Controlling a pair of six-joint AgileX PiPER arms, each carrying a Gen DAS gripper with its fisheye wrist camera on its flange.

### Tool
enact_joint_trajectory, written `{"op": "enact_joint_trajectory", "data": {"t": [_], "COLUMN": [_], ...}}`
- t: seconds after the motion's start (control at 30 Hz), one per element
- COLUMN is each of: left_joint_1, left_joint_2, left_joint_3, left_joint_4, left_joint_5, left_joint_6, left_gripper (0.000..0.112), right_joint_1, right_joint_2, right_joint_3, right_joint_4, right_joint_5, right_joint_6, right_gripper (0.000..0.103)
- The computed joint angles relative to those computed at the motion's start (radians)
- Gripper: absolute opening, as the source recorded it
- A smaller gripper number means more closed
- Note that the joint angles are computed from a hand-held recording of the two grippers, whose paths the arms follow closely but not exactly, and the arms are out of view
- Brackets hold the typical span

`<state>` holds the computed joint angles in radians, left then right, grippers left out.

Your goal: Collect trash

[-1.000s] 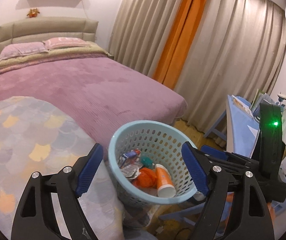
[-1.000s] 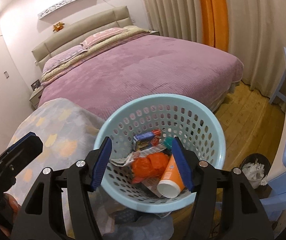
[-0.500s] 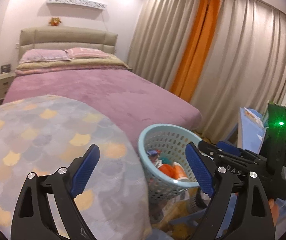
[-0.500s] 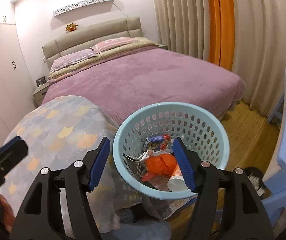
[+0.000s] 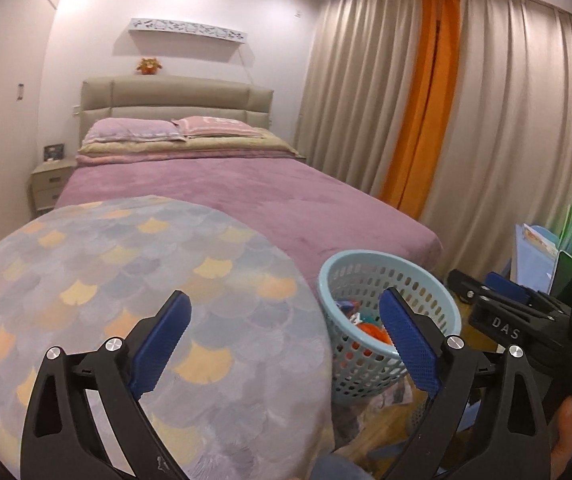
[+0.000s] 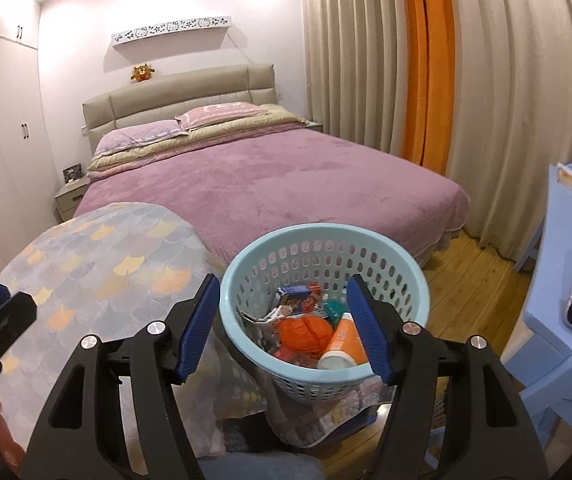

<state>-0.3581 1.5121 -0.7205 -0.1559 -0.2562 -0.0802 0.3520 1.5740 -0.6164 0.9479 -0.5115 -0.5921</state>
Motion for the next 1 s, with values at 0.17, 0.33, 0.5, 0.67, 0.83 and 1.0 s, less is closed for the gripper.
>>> {"op": "enact_joint_trajectory", "data": {"t": [0.17,0.33,0.5,0.67,0.83,1.0], "left_joint_1": [-0.014,-0.040,-0.055,-0.044,-0.055,-0.071], "left_joint_2": [-0.042,-0.077,-0.094,-0.091,-0.091,-0.090], "left_joint_3": [0.056,0.080,0.098,0.104,0.110,0.107], "left_joint_4": [-0.193,-0.365,-0.429,-0.376,-0.399,-0.421], "left_joint_5": [-0.039,-0.065,-0.092,-0.087,-0.110,-0.111], "left_joint_6": [0.174,0.352,0.406,0.350,0.373,0.393], "left_gripper": [0.093,0.093,0.094,0.095,0.095,0.095], "right_joint_1": [0.019,0.028,0.042,0.055,0.052,0.047], "right_joint_2": [-0.011,-0.015,-0.023,-0.017,-0.020,-0.025], "right_joint_3": [0.031,0.043,0.058,0.075,0.083,0.091], "right_joint_4": [-0.008,-0.005,0.011,0.006,-0.007,-0.028], "right_joint_5": [-0.033,-0.041,-0.068,-0.103,-0.109,-0.112], "right_joint_6": [0.026,0.028,0.021,0.045,0.060,0.080], "right_gripper": [0.064,0.065,0.065,0.065,0.065,0.065]}}
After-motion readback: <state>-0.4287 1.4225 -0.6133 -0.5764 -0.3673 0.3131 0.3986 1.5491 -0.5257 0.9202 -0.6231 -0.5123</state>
